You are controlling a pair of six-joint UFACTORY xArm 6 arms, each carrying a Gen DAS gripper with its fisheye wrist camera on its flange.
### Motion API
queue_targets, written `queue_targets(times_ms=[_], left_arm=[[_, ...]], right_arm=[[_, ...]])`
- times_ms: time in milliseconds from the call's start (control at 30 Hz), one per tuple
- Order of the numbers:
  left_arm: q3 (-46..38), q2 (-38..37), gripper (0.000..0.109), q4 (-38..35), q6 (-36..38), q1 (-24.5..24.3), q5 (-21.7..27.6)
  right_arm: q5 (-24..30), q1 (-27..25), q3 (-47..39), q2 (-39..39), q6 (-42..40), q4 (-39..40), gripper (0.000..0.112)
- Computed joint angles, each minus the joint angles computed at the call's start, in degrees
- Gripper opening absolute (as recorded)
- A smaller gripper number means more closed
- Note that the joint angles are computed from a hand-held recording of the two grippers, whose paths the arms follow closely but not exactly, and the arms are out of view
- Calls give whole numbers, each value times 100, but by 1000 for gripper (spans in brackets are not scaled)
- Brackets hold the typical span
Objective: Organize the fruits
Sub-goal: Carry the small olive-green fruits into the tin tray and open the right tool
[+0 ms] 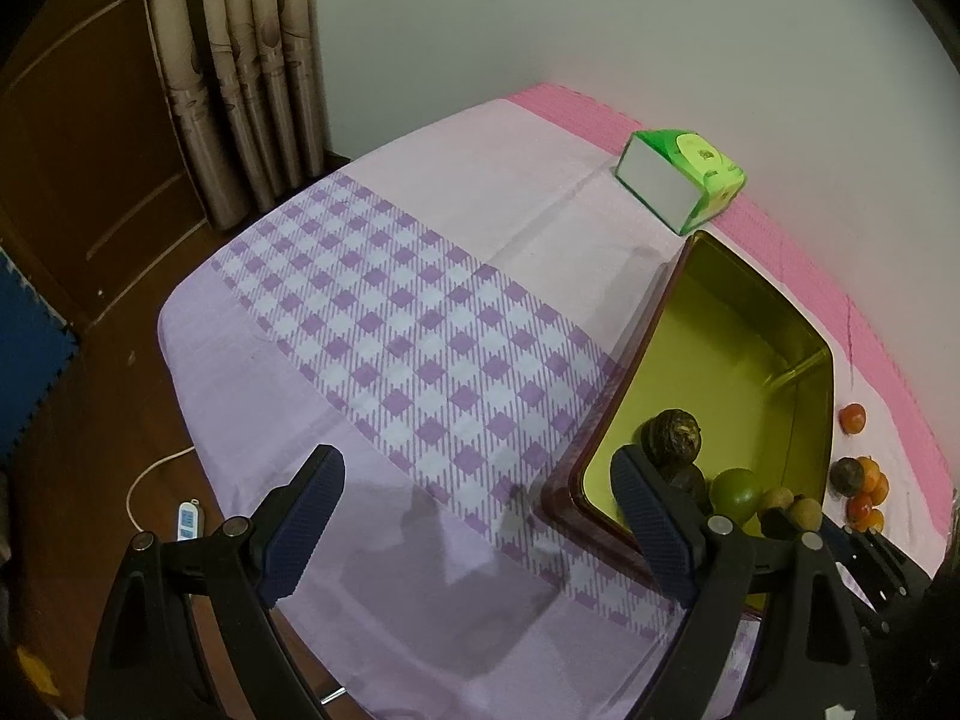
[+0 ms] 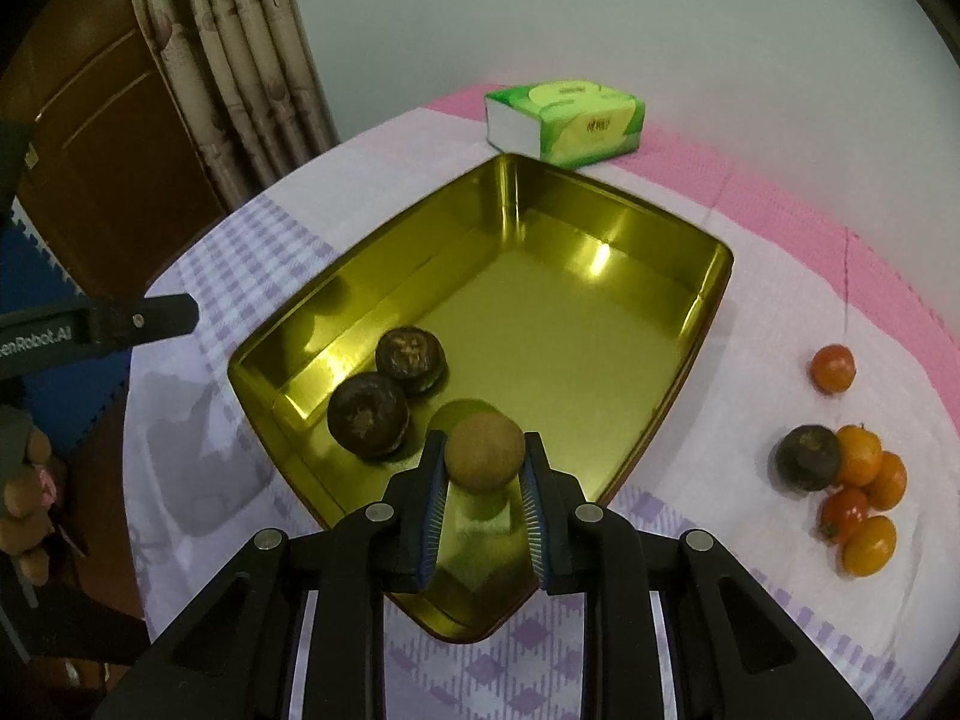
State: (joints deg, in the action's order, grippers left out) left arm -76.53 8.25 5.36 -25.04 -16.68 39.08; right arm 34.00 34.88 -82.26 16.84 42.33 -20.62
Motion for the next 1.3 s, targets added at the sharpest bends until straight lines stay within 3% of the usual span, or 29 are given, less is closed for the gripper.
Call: queue_targets(times_ms=[467,1300], left_arm=[[3,18,88,41,40,-20,-21],[7,5,88,30,-95,49,-12]], right_arm=[[61,73,165,-95,-502,540,25],[139,47,-22,89,-590,581,29]])
